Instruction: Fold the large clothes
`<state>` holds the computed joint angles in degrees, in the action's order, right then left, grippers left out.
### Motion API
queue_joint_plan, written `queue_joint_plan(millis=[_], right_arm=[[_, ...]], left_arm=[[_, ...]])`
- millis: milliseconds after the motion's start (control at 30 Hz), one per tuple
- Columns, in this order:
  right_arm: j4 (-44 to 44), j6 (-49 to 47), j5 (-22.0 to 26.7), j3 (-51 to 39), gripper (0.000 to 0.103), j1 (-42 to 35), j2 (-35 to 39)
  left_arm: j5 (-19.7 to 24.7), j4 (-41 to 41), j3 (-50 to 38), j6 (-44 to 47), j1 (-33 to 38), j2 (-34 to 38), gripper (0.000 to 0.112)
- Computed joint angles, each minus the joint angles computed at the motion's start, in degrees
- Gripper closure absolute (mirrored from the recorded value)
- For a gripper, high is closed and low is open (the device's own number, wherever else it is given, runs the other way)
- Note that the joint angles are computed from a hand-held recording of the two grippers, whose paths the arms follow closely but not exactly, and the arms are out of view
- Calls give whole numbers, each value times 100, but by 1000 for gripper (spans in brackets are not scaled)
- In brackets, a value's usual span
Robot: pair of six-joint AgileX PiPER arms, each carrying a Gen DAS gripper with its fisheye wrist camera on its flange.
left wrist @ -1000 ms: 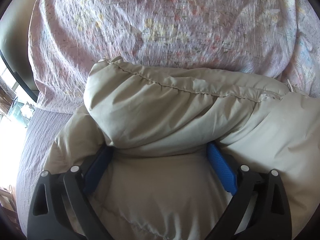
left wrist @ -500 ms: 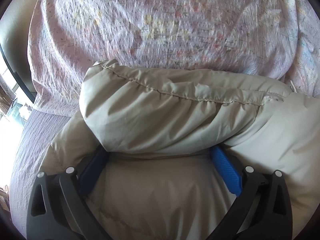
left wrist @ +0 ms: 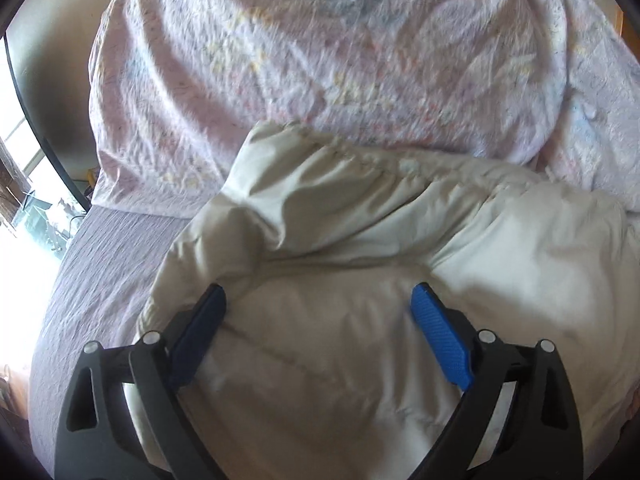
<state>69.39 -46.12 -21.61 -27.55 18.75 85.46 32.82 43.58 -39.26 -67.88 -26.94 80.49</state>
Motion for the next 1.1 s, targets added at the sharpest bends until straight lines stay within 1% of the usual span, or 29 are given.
queue_joint_plan(millis=[100, 200, 333, 433, 467, 533, 567, 633, 700, 767, 867, 933, 1000, 1033, 1067, 1100], right_arm=[[15, -15, -301, -120, 39, 158, 408], [-63, 26, -358, -240, 37, 132, 671], [-375, 344, -479, -335, 34, 145, 1001], [-711, 691, -638, -404, 32, 139, 1270], [-808, 799, -666, -506, 31, 133, 1439], [-781, 752, -612, -530, 31, 91, 1442], [-799, 789, -592, -392, 31, 89, 1311], [-673, 641, -428, -411, 31, 46, 1223], [-133, 35, -221, -462, 31, -6, 990], [302, -466, -89, -420, 31, -65, 715], [496, -639, -31, -168, 31, -80, 265], [741, -751, -107, 46, 31, -81, -57], [920, -821, -2, 332, 31, -258, -462], [991, -879, 232, 448, 31, -519, -653], [1141, -1152, 519, 713, 31, -967, -1073], [1318, -1519, 1028, 798, 31, -1447, -1264]], left_arm=[[7, 304, 21, -132, 8, 250, 18], [48, 799, -36, -577, -92, 573, 15], [-127, 1261, -156, -1075, -40, 977, 11], [-318, 1709, -25, -1514, 32, 1045, 11], [-284, 1688, 125, -1484, 53, 860, 11], [-322, 1811, 126, -1597, 80, 941, 11], [-316, 1791, 200, -1593, 69, 872, 11], [-249, 1532, 199, -1333, 68, 772, 11], [44, 1049, 74, -925, -87, 635, 11], [165, 780, 61, -645, -97, 481, 12], [386, 569, 175, -456, -239, 116, 13], [535, 442, 351, -334, -314, -302, 13], [747, 255, 450, -193, -402, -712, 13], [858, 163, 534, -72, -370, -991, 13], [992, 87, 570, 19, -367, -1184, 13], [1031, -31, 618, 222, -231, -1359, 13]])
